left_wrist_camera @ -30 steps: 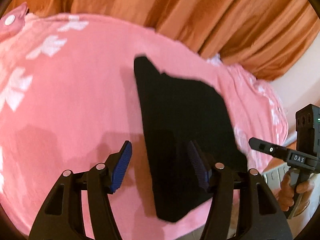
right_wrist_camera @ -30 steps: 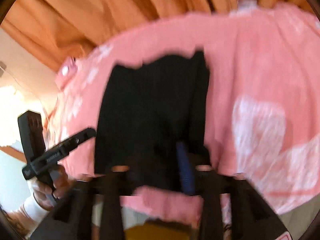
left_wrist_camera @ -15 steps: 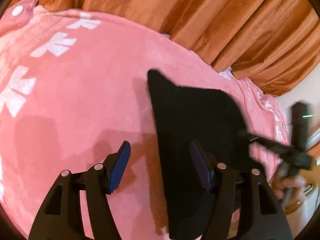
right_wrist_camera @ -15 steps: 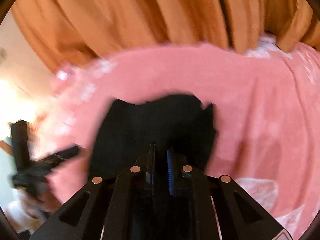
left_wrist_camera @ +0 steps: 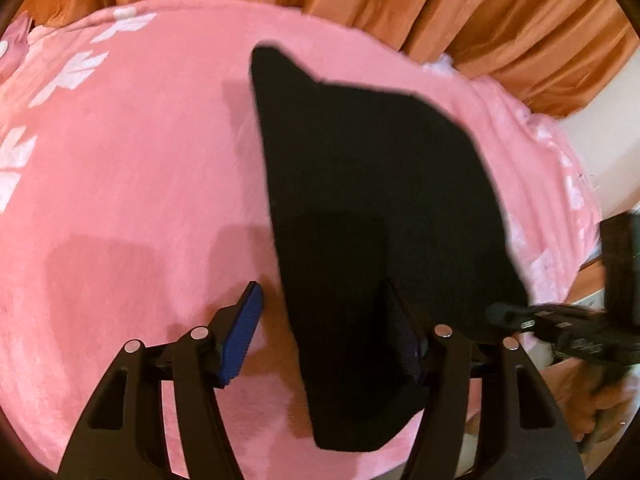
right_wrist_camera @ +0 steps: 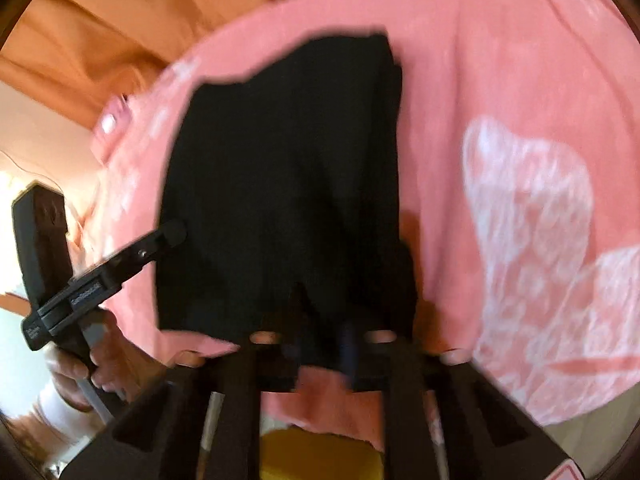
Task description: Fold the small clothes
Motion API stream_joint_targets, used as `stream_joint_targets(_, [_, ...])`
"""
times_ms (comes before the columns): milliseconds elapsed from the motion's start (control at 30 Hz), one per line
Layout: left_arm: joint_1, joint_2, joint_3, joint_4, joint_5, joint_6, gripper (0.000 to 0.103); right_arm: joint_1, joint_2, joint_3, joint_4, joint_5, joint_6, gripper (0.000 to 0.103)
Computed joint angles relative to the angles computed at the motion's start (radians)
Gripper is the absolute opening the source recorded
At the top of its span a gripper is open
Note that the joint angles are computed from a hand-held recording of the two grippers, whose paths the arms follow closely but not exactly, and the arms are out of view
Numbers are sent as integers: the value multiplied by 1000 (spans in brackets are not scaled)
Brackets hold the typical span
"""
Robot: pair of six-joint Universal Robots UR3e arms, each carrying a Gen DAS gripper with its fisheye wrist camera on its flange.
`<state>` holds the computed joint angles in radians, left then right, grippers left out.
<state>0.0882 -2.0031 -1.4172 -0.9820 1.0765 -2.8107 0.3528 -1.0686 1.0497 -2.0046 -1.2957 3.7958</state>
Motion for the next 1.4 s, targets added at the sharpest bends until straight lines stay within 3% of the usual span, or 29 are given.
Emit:
stream_joint_targets(100, [14,2,13,-24,-10,-6,60,10,-32,11,-2,-40,-2,3])
stream_joint_targets(200, [7,0,4,-1,-5,-8,61,-12,-42,81,18,25,30,0])
stream_joint_targets(267, [15,22,0,-8,-29,2,60,-8,-25,-9,83,3,5,4])
stream_joint_targets(300, [25,32,4,-11,-59,1,60,-2,-27,-43,93,-31,-4,12])
stream_joint_targets(367, [33,28,39,1,-98,-22,67,-16,-19,-121,102,-71,-21,17])
stream_joint_targets(400, [29,13,64,15,-100,-46,75,-28,-16,-132,95,-73,-22,30])
stream_joint_targets(433, [21,-19,113,13,-103,-73,83,-45,3,-166,91,-85,-19,49])
stream_joint_targets(500, [5,-92,216,-25,-104,-100,85,-70,94,-303,145,-123,-32,62])
stream_joint_targets(600, [-23,-212,368,-93,-62,-163,85,-103,243,-485,227,-54,-31,62])
stream_joint_targets(700, [-38,-280,432,-133,-46,-211,86,-104,320,-543,242,1,-17,62])
stream_joint_targets(967, [-95,-278,428,-68,30,-185,85,-83,270,-346,58,0,31,62])
stream_joint_targets(1133, [-107,-270,425,-64,52,-177,78,-81,268,-334,17,15,20,39])
stream_joint_targets(1267, [-102,-264,434,-84,46,-173,68,-75,284,-376,33,4,21,34])
stream_joint_targets(1400, [-109,-267,457,-101,46,-154,52,-72,295,-412,47,-5,19,27])
